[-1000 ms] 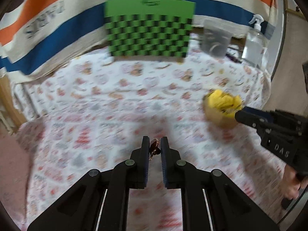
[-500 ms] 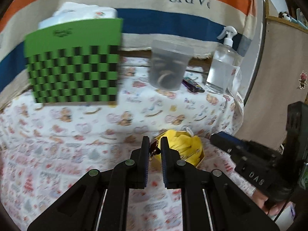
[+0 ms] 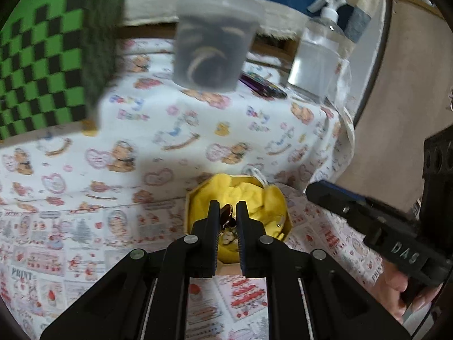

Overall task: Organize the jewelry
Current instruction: 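Carry the charm with the left tool toward the box while the right tool carries the ring, then open the left tool over the box to drop the red charm, then lower the right tool into the box and open it to drop the ring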

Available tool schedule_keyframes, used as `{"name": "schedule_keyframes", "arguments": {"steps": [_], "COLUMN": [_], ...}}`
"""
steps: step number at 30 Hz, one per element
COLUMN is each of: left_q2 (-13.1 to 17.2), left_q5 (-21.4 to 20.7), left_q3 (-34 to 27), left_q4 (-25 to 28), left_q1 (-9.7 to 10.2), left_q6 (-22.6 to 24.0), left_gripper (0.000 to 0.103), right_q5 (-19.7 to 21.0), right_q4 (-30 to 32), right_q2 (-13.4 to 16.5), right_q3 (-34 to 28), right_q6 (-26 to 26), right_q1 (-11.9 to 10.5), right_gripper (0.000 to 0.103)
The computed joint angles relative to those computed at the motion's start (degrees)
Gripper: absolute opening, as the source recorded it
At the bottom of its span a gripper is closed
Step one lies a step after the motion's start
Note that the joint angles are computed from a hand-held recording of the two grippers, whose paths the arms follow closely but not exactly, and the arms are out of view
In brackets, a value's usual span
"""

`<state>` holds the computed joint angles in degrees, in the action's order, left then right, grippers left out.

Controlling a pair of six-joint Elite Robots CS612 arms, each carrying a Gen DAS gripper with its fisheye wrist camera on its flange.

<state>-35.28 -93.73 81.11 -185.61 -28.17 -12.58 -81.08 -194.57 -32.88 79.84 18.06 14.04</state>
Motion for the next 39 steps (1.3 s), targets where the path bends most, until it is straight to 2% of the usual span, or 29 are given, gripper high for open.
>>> {"name": "schedule_keyframes", "arguments": {"steps": [2, 3, 4, 5, 7, 10, 12, 13, 17, 19, 23, 25, 28, 36, 39], "left_q2": [0.14, 0.11, 0.04, -0.05, -0.56, -1.80, -3.02, -3.61, -5.27, -5.43, -5.16, -4.91, -4.68, -4.13, -4.04], "left_q5": [0.87, 1.69, 2.49, 3.58, 4.74, 7.89, 10.06, 11.02, 14.55, 15.72, 16.41, 16.37, 15.40, 17.24, 17.40], "left_q3": [0.02, 0.25, 0.46, 0.89, 1.76, 4.08, 6.27, 7.29, 10.93, 11.80, 13.09, 13.40, 13.20, 13.25, 13.22], "left_q4": [-0.30, -0.98, -1.59, -2.76, -3.67, -6.49, -8.58, -9.28, -12.42, -13.26, -14.93, -15.65, -15.09, -14.99, -14.82], "left_q1": [-0.35, -0.56, -0.71, -0.96, -1.15, -1.65, -2.05, -2.23, -2.94, -3.24, -3.46, -3.43, -3.11, -2.90, -2.81], "left_q6": [0.67, 0.91, 1.19, 1.54, 1.82, 1.40, 1.58, 1.36, 0.63, 0.13, -0.92, -1.55, -2.15, -1.95, -2.41], "left_gripper": [0.013, 0.017, 0.030, 0.035, 0.035, 0.035, 0.039, 0.043, 0.048, 0.049, 0.049, 0.049, 0.049, 0.049, 0.049], "right_q5": [-1.67, -2.38, -2.54, -3.16, -3.91, -7.60, -9.13, -8.20, -6.70, -5.16, -8.07, -7.22, -6.27, -6.47, -6.23], "right_q4": [0.69, 1.17, 1.67, 3.68, 5.71, 10.38, 16.49, 18.33, 23.69, 24.46, 23.76, 24.00, 23.78, 26.67, 26.22], "right_q2": [-0.44, -0.67, -0.85, -1.28, -1.87, -2.81, -3.54, -3.86, -4.80, -5.05, -4.85, -4.65, -4.44, -3.16, -3.11], "right_q3": [0.37, 0.57, 0.73, 0.86, 1.24, 1.28, 0.97, 1.23, 2.96, 4.19, 5.02, 4.98, 5.01, 2.85, 2.91], "right_q6": [0.00, 0.02, 0.18, 0.37, 1.02, -0.69, -2.89, -3.87, -7.55, -7.39, -7.22, -6.59, -6.97, -7.43, -7.11], "right_q1": [0.00, -0.05, -0.17, -0.26, -0.47, -0.04, 0.37, 0.35, 0.75, 0.68, 1.21, 1.06, 1.08, 1.37, 1.30], "right_gripper": [0.018, 0.018, 0.018, 0.018, 0.018, 0.018, 0.018, 0.018, 0.023, 0.027, 0.028, 0.028, 0.028, 0.027, 0.022]}}
